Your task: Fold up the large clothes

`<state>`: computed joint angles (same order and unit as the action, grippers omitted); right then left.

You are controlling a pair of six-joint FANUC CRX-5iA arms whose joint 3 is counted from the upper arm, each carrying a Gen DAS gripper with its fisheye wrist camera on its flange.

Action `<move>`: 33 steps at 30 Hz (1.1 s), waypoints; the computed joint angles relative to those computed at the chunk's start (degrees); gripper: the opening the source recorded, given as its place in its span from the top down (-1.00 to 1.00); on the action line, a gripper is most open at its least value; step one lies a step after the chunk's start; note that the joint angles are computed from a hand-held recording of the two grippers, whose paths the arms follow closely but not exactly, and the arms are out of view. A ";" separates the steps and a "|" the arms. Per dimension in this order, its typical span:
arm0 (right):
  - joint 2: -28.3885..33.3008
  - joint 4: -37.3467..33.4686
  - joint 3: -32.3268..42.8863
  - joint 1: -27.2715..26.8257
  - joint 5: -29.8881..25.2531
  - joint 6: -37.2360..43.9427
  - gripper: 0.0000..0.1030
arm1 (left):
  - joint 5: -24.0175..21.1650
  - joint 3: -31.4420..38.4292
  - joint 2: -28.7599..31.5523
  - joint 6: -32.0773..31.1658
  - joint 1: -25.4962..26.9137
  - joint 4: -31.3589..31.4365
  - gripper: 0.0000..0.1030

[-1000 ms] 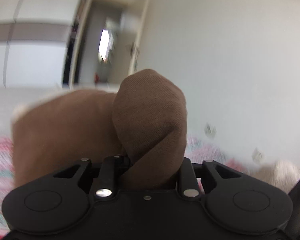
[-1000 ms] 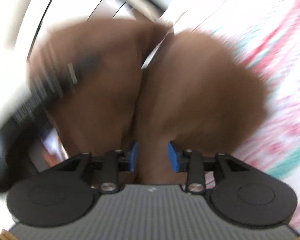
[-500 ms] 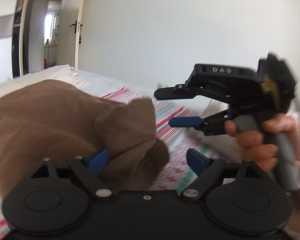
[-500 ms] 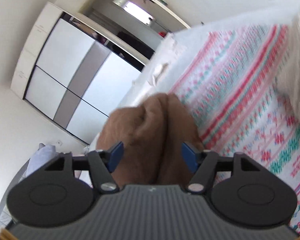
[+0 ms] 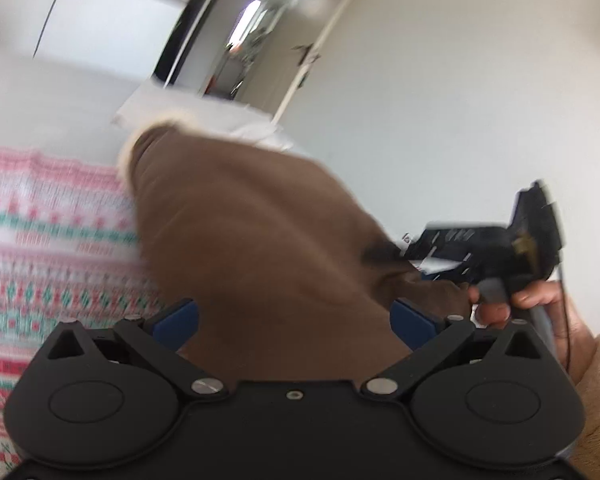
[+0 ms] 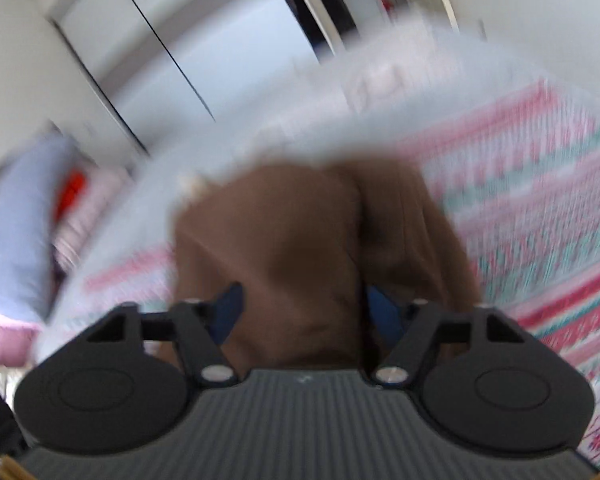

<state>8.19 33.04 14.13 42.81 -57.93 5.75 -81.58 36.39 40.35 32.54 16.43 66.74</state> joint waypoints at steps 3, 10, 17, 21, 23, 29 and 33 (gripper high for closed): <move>2.62 -6.43 3.26 -1.31 -1.39 5.27 0.71 | 1.02 2.55 2.33 5.71 -0.44 -1.47 -0.99; -11.36 18.90 -19.80 0.86 13.40 -18.20 0.82 | 0.13 2.52 5.06 14.89 -1.60 6.89 -0.99; -12.11 18.76 -26.32 2.80 4.81 -24.98 0.39 | -3.30 11.00 10.13 25.24 -3.84 1.13 -0.99; -13.30 19.37 -26.51 2.37 5.69 -25.60 0.00 | -4.56 11.93 11.80 29.26 -5.09 3.27 -0.99; -13.83 18.99 -26.63 2.67 5.78 -26.07 -0.06 | -3.80 11.02 11.16 29.25 -5.47 2.96 -0.99; -12.81 19.78 -24.59 5.55 0.54 -22.84 -0.32 | -3.55 9.72 10.82 28.47 -5.81 3.66 -1.00; -7.61 17.84 -17.20 8.22 -10.50 -15.36 -0.65 | -3.27 10.68 11.91 28.18 -6.31 3.37 -1.00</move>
<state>0.58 50.88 -3.07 51.04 -68.43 -9.61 -84.85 47.07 52.26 60.73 10.12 70.11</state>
